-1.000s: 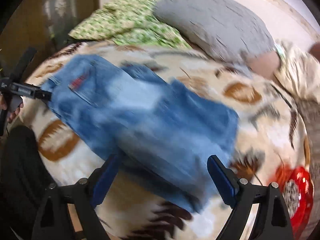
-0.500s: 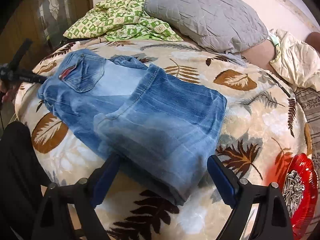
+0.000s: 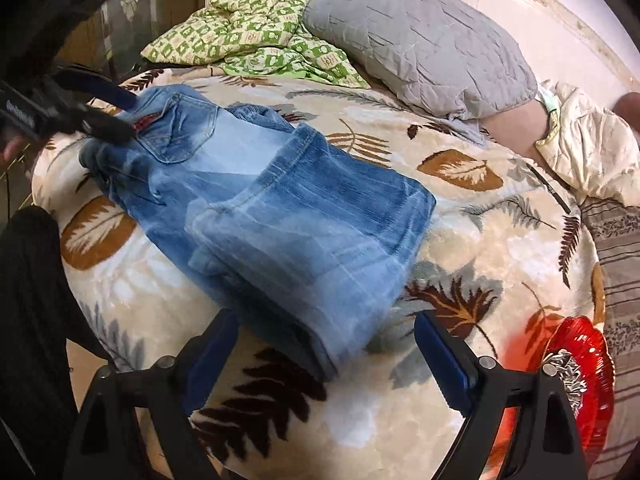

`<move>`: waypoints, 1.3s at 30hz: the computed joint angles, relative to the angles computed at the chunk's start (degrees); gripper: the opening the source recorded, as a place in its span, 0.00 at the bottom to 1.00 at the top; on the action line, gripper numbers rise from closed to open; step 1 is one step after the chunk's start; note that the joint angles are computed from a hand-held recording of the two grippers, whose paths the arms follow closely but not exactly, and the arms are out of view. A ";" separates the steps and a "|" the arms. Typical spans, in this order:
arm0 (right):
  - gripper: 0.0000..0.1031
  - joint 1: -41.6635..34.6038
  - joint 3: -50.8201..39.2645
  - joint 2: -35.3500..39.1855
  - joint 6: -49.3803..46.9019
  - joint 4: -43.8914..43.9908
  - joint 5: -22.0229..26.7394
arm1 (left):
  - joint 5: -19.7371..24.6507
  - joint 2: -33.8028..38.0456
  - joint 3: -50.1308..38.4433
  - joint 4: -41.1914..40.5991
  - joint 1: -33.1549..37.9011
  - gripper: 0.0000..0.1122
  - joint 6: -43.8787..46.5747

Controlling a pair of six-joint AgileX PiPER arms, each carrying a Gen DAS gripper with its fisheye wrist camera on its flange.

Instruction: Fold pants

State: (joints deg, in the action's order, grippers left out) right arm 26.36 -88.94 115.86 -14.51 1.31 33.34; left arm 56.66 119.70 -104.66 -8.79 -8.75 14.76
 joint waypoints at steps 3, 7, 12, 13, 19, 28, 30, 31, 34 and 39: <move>0.88 -0.42 -0.08 0.28 -0.57 -0.88 -0.01 | 0.65 2.74 -1.72 -2.58 -2.30 0.77 -0.73; 0.78 -0.80 -2.23 2.47 -2.31 -1.16 0.75 | 1.52 5.83 -3.20 -5.00 -4.57 0.77 2.21; 0.36 -1.05 -13.17 9.97 -3.66 -0.07 10.00 | 3.60 10.55 -5.30 -3.50 -6.38 0.28 5.47; 0.32 -1.11 -14.72 10.95 -3.20 -0.05 11.21 | 2.50 10.04 -4.35 -3.84 -6.34 0.24 6.61; 0.19 -0.87 -10.18 7.92 -9.63 3.19 9.11 | -0.22 2.32 1.60 -1.52 -4.16 0.15 7.98; 0.32 1.92 -8.61 7.67 -3.63 -6.61 8.53 | -4.39 0.57 8.06 -2.05 0.55 0.21 4.01; 0.64 2.16 -7.26 5.51 -3.24 -6.49 9.55 | -5.98 -4.31 12.30 -6.14 2.73 0.67 6.53; 0.70 2.17 -5.70 3.61 -3.45 -6.17 8.69 | -9.27 -7.16 15.53 -4.75 2.90 0.90 5.43; 0.72 3.04 -3.18 -1.33 -5.06 -3.96 6.15 | -14.18 -15.32 21.95 1.85 5.01 0.91 1.21; 0.74 6.80 -8.45 -1.36 -8.92 2.25 4.69 | -11.34 -18.60 20.63 2.60 15.89 0.91 0.36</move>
